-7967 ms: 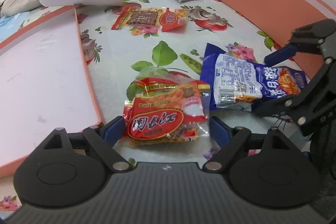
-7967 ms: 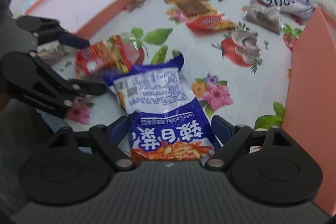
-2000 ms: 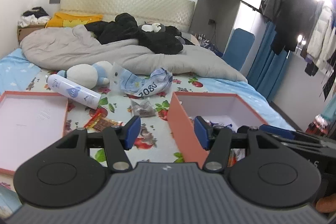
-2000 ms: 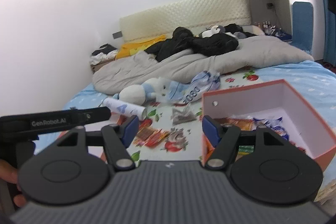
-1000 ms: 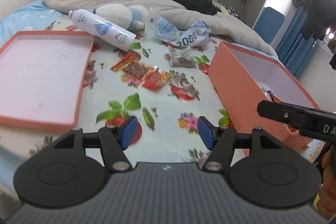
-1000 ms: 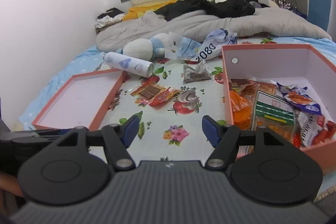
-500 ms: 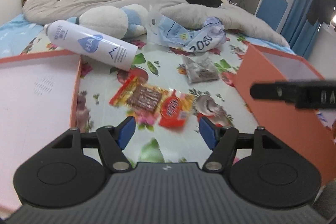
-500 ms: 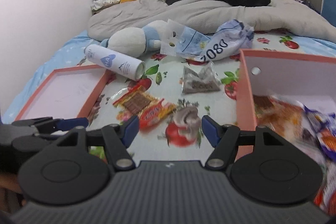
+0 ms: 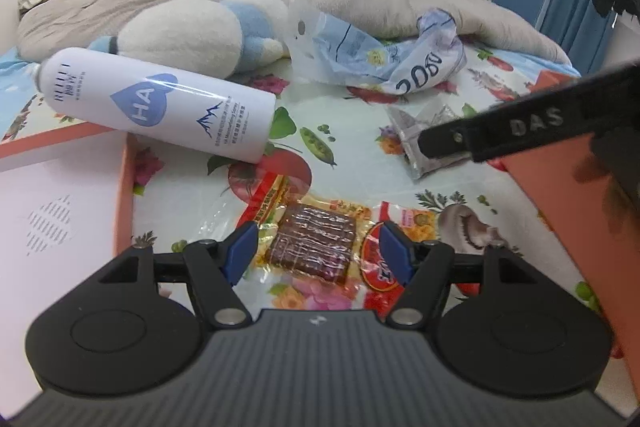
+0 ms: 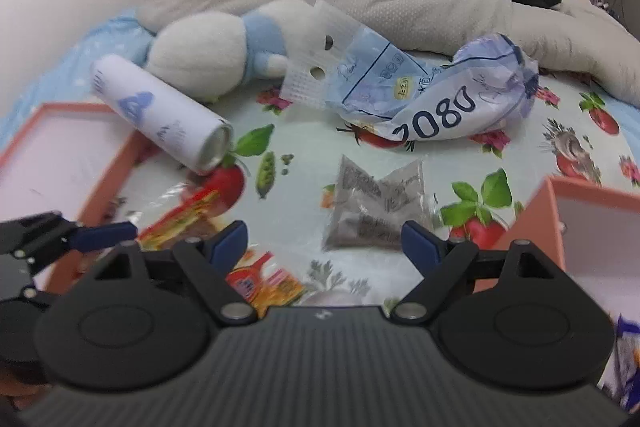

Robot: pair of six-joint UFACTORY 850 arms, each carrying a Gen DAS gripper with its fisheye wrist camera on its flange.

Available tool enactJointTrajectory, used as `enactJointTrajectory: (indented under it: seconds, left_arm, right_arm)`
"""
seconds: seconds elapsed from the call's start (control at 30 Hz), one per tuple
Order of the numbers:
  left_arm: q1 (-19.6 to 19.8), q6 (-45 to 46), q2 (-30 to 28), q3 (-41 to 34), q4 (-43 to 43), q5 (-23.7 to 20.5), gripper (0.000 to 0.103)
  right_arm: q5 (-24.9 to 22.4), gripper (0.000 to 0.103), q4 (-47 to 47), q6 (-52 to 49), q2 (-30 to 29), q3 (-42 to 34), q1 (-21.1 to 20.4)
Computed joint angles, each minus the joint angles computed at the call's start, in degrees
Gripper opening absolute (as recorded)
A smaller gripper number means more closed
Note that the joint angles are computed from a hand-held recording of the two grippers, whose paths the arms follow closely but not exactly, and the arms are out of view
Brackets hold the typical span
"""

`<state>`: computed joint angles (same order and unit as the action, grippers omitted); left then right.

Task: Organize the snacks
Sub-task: 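Grasp the chocolate bar packet with left tool while right tool grasps clear plastic bag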

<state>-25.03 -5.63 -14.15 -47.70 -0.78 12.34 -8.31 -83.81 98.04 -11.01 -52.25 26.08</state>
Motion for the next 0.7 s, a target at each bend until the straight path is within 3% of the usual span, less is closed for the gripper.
enactJointTrajectory:
  seconds: [0.1, 0.2, 0.37, 0.57, 0.7]
  left_arm:
    - [0.57, -5.47, -2.21, -1.38, 6.75, -0.22, 0.071]
    - [0.61, -2.97, -3.78, -2.17, 4.74, -0.24, 0.069]
    - [0.28, 4.46, -4.26, -2.31, -2.07, 0.05, 0.063]
    - [-0.18, 7.59, -4.10, -2.43, -4.37, -0.75, 0.058]
    - [-0.55, 8.70, -3.59, -1.92, -5.12, -0.71, 0.058]
  right_arm:
    - [-1.27, 0.085, 9.51, -9.38, -3.56, -3.19, -0.72]
    - [-3.54, 0.085, 15.23, -15.06, -7.05, -5.93, -0.97]
    - [-8.08, 0.087, 3.41, -6.73, -10.62, -7.56, -0.34]
    - [-6.48, 0.087, 8.50, -12.01, -11.44, -8.14, -1.58]
    - [-5.83, 0.073, 12.25, -15.91, -11.05, -8.12, -1.79]
